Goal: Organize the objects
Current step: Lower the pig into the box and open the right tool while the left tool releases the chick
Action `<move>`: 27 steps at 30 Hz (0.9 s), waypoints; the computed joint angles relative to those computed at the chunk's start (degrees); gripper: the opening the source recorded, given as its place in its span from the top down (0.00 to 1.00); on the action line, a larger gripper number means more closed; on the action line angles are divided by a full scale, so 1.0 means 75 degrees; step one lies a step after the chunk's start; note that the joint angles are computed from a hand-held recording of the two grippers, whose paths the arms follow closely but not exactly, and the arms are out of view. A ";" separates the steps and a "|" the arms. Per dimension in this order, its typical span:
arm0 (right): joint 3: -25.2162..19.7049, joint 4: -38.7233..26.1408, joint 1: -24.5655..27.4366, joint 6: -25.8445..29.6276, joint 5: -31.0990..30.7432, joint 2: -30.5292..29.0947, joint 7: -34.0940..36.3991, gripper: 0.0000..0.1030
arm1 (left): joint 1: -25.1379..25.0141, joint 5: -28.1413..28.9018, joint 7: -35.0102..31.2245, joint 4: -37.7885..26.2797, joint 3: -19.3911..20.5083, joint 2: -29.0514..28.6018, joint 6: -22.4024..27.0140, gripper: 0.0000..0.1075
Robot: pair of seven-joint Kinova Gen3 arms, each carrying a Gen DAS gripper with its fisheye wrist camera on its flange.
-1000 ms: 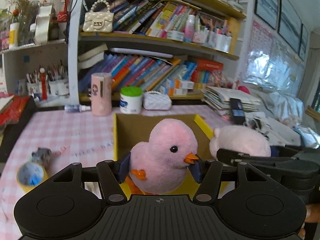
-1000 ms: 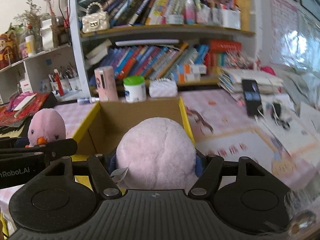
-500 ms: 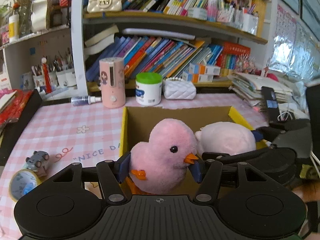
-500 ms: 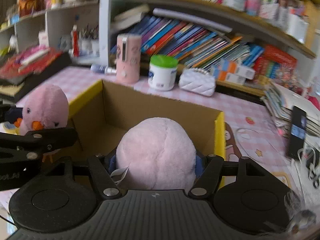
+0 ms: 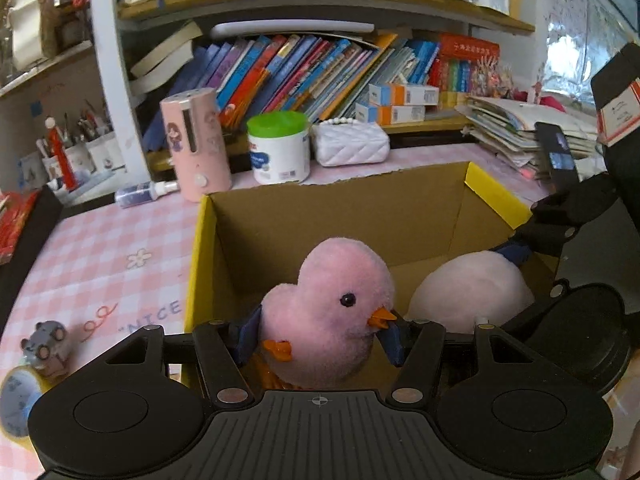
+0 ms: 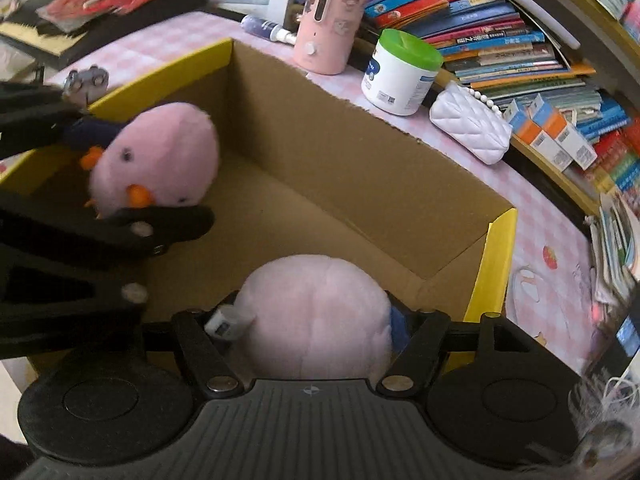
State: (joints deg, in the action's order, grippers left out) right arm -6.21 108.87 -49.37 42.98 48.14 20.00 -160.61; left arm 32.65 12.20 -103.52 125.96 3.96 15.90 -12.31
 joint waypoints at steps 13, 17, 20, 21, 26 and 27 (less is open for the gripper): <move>-0.2282 0.0907 0.2085 -0.0011 0.0849 -0.0496 -0.0088 0.33 | 0.1315 0.0983 -0.0751 -0.0107 -0.0910 -0.0013 0.0327 0.44; -0.2752 0.0999 0.2343 0.0145 0.1524 -0.0356 -0.0950 0.28 | 0.0753 0.0770 -0.0450 -0.0007 -0.0388 -0.0118 0.0263 0.40; -0.1935 0.1314 0.1369 0.0148 0.2143 -0.0557 -0.1882 0.15 | -0.0309 -0.0065 0.0452 0.0374 0.0639 -0.0413 -0.0200 0.30; -0.1652 0.1415 0.1015 0.0175 0.2285 -0.0639 -0.2193 0.14 | -0.0581 -0.0341 0.0741 0.0559 0.0916 -0.0536 -0.0467 0.29; -0.0580 0.1660 -0.0755 0.0881 0.2562 -0.1073 -0.3746 0.14 | -0.1161 -0.1466 0.2026 0.1206 0.1371 -0.1311 -0.1050 0.28; -0.0475 0.1674 -0.1109 0.1192 0.2653 -0.1119 -0.4057 0.13 | -0.1228 -0.1676 0.2297 0.1333 0.1387 -0.1483 -0.1126 0.27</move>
State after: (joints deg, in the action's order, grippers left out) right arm -9.78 121.43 -57.69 51.92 68.04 11.61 -191.04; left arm 23.44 -0.37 -86.30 135.96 14.35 4.78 -20.76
